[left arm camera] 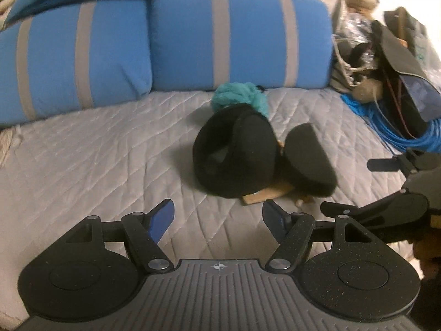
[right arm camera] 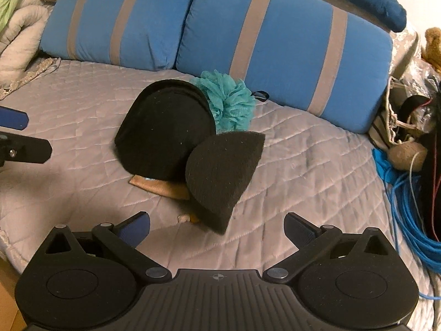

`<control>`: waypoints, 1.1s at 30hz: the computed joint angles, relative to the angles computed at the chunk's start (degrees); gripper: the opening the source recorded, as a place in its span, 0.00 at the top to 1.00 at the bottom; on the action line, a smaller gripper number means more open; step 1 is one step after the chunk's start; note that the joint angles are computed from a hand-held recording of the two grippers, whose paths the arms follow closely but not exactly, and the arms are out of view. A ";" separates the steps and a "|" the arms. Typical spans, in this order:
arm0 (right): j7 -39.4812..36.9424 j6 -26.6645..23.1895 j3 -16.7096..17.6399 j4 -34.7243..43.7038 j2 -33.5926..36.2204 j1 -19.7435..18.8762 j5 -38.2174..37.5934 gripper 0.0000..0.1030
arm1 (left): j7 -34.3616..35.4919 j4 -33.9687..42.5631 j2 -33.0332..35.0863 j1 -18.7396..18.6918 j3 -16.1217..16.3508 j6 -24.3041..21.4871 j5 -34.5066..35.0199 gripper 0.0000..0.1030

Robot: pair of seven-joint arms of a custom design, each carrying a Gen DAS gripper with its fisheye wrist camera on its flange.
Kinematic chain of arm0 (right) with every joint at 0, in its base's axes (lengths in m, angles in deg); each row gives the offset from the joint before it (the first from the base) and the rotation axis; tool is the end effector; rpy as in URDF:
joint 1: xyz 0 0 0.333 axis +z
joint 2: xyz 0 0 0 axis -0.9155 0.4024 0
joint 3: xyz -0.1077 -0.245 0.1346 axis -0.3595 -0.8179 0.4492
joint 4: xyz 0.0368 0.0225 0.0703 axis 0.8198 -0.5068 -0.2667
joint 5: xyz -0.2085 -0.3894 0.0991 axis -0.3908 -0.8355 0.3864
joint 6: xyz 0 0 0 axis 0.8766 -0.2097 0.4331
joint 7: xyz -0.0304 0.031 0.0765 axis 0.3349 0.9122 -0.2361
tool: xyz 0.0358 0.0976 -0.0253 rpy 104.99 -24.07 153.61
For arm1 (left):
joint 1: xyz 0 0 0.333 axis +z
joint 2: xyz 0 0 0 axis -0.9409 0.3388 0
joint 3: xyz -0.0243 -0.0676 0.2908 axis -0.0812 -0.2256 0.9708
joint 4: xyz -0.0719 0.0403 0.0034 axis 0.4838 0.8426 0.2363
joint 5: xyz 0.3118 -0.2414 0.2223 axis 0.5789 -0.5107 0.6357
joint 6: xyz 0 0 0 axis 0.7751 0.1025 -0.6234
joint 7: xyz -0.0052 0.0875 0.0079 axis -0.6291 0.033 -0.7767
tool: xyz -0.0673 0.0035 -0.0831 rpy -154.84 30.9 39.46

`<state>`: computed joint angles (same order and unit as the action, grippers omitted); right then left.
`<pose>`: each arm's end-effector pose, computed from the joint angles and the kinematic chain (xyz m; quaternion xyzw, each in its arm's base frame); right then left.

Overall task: Organize soft objects
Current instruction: 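Move both open grippers toward the black earmuffs and sponge, then grasp the black sponge with the right gripper while the left gripper grasps the earmuffs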

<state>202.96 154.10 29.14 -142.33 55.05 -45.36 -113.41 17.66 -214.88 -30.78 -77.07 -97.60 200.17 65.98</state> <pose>0.4297 0.3366 0.3500 -0.7566 0.5210 -0.2789 0.2798 0.3788 -0.1435 0.4104 -0.5898 0.7007 -0.3046 0.2617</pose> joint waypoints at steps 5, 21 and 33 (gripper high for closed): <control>0.07 -0.32 -0.62 3.75 4.13 0.33 -1.39 0.08 | 3.40 2.72 4.53 -1.52 4.12 0.58 -1.27 0.32; -7.20 -5.50 -4.63 12.60 13.22 4.63 7.04 0.39 | 20.65 7.42 16.61 -8.03 12.32 10.14 -5.40 0.32; -7.48 1.08 -4.55 1.44 0.46 0.26 13.18 0.43 | 34.14 11.28 23.14 -24.12 28.32 14.00 -13.19 0.32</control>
<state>195.48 155.18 24.60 -140.88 55.51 -45.10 -100.24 51.80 -203.59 -7.64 -101.19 -69.27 214.17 52.79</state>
